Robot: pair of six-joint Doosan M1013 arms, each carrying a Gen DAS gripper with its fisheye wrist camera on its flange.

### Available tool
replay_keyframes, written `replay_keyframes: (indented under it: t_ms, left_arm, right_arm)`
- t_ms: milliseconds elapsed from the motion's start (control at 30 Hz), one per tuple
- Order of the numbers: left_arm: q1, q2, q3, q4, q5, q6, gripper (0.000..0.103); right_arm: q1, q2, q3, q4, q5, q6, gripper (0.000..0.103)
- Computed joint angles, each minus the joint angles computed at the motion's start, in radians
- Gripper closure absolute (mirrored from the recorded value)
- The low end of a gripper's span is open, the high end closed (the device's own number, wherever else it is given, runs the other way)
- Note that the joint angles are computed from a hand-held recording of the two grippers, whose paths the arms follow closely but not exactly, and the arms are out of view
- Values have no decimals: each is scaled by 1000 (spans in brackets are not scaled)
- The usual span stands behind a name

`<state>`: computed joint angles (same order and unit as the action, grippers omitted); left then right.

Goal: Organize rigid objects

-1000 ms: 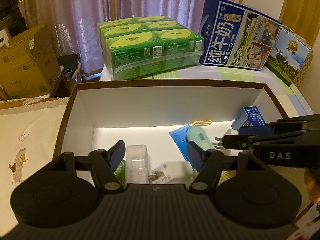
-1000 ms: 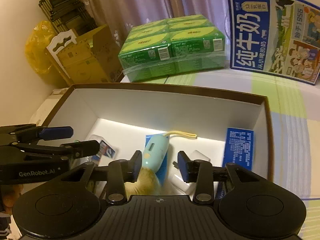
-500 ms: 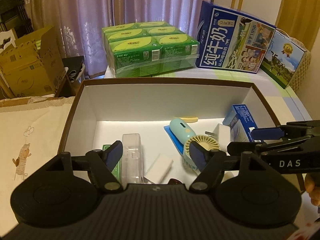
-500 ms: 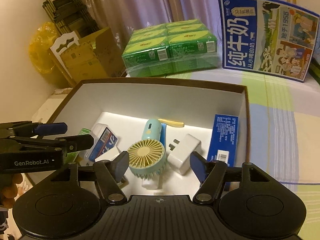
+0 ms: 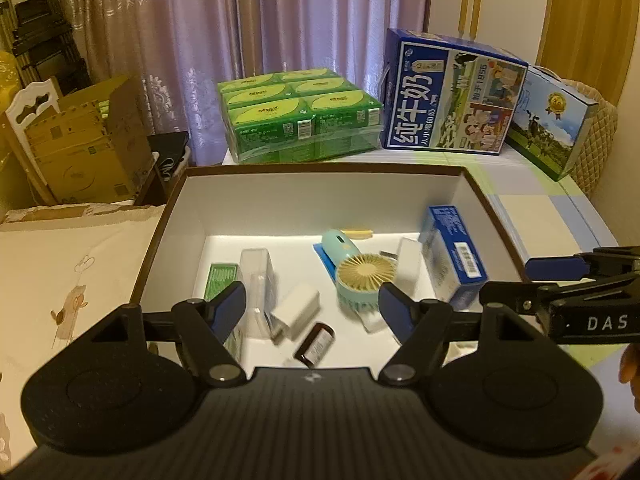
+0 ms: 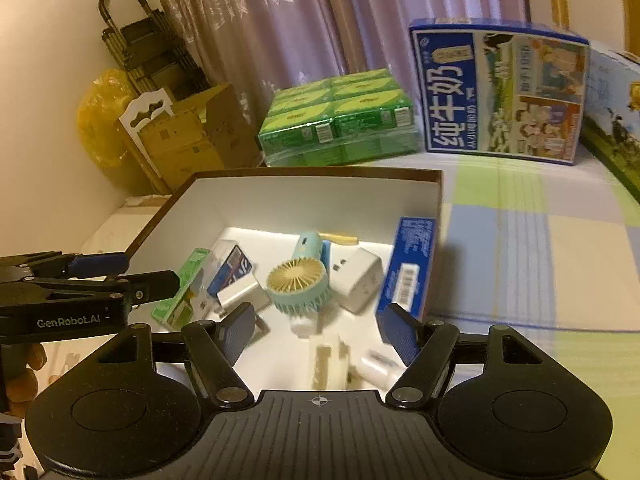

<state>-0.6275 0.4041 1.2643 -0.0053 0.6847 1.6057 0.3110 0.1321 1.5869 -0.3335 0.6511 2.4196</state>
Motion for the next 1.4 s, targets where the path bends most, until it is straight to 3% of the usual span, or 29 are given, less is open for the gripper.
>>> replay_keyframes:
  t_ms: [500,1033,1400]
  left_arm:
    - [-96,-141,168,12,-16,-90,33]
    - [-221,-228,278,-12,12,-125,34]
    - [-281,-267,326,-28,19,-124,34]
  right_arm:
    - [52,-200,169,-78,60,131,31]
    - [142,-384,299,-154,243,283,30]
    - [219,-458,346,-196,351,387,30]
